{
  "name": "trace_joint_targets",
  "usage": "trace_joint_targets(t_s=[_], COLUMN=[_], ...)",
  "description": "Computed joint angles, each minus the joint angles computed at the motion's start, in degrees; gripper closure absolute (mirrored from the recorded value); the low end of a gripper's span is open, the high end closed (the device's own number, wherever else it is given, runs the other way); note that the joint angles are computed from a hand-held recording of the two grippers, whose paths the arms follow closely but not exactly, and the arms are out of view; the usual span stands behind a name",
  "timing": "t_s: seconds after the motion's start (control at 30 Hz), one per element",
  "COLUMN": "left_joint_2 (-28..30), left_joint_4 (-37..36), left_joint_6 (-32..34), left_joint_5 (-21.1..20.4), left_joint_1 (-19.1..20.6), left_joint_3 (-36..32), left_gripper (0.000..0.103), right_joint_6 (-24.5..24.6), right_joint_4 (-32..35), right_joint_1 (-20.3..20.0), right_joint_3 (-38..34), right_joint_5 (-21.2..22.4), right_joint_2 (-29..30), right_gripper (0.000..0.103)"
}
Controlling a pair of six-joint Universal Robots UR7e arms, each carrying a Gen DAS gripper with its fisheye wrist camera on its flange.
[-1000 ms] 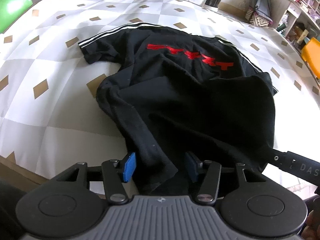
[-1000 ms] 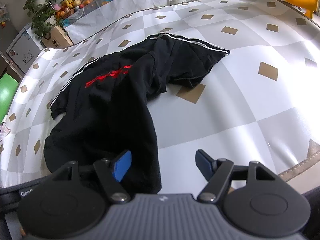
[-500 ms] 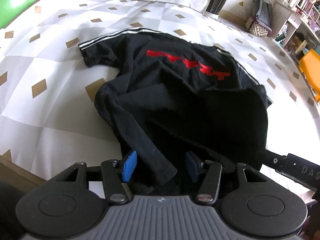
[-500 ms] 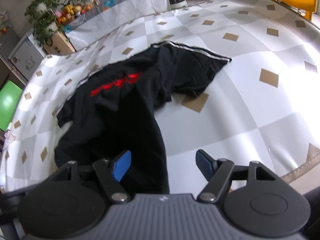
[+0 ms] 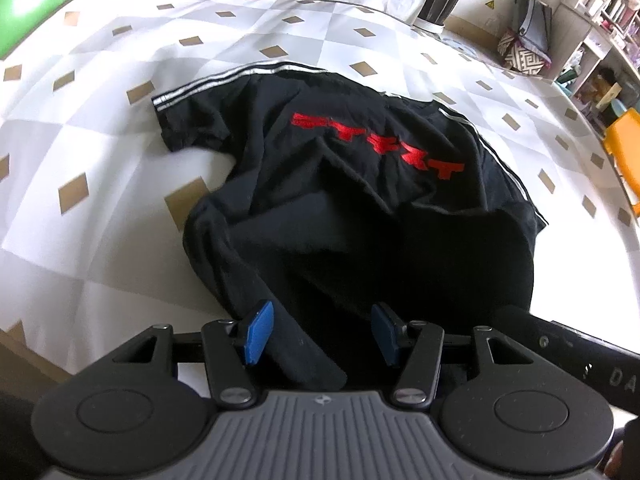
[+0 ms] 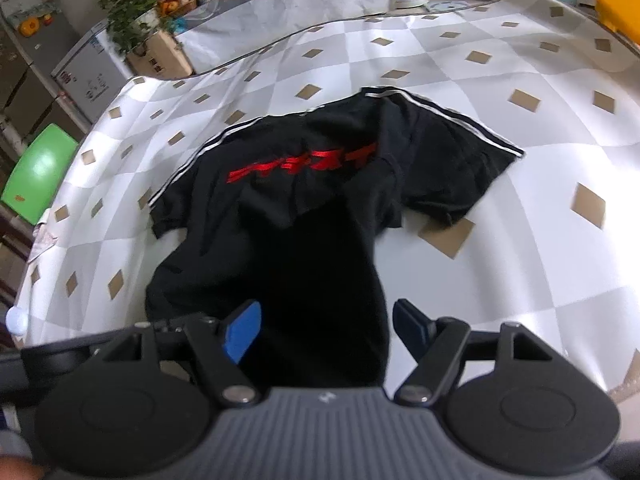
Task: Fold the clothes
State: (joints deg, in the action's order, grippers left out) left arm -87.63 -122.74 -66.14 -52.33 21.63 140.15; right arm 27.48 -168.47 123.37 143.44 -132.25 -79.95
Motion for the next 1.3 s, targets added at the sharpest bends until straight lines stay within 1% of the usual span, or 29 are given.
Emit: trace_joint_targets(t_s=[0.07,0.23,0.3,0.43,0.47,0.5,0.57,0.63,0.77,1.03,1.2,1.3], left_joint_2=[0.3,1.38,1.86,2.96,3.29,3.59,4.13,4.75,5.84,8.24,10.28,11.59], left_joint_4=[0.11,0.38,0.5,0.64,0.66,0.62,0.31,0.09,-0.98,-1.83,-1.84,-1.67], left_joint_6=[1.15,4.17,5.06,6.96,7.42,7.9,9.05,10.43,12.84,15.86,16.98,17.67], left_joint_5=[0.67,1.3,1.18,1.38,1.49,1.64,2.25,2.84,3.22,4.55,4.98,5.37], left_joint_1=[0.59,2.24,2.94,4.05,4.34,4.61,5.09,5.71,7.55,11.3,13.42,14.62], left_joint_3=[-0.74,-2.69,-3.44,-4.9,-5.34,-5.75,-6.52,-7.43,-9.23,-12.92,-14.96,-16.05], left_gripper=[0.05,0.049,0.049,0.048,0.045,0.042,0.042,0.041,0.041,0.04,0.04,0.04], right_joint_6=[-0.95,-5.95,-7.65,-9.09,-9.34,-9.45,-9.89,-10.09,-9.91,-11.63,-9.69,-10.31], right_joint_4=[0.84,1.86,0.6,-2.14,-2.27,-2.19,-2.17,-2.43,-4.24,-5.8,-3.51,-4.35], right_joint_1=[-0.37,-1.74,-2.76,-5.04,-5.6,-5.95,-6.62,-7.5,-9.94,-13.28,-15.39,-15.77], right_joint_3=[-0.87,-2.91,-3.19,-3.35,-3.47,-3.68,-4.19,-4.63,-5.07,-7.31,-8.96,-9.43], right_joint_5=[0.91,3.93,6.02,8.84,9.27,9.22,8.65,8.61,9.95,8.66,8.13,7.74], right_joint_2=[0.05,0.17,-0.3,-1.74,-2.02,-2.16,-2.1,-2.11,-2.26,-0.58,0.63,1.71], right_gripper=[0.031,0.031,0.031,0.031,0.031,0.031,0.031,0.031,0.031,0.031,0.03,0.03])
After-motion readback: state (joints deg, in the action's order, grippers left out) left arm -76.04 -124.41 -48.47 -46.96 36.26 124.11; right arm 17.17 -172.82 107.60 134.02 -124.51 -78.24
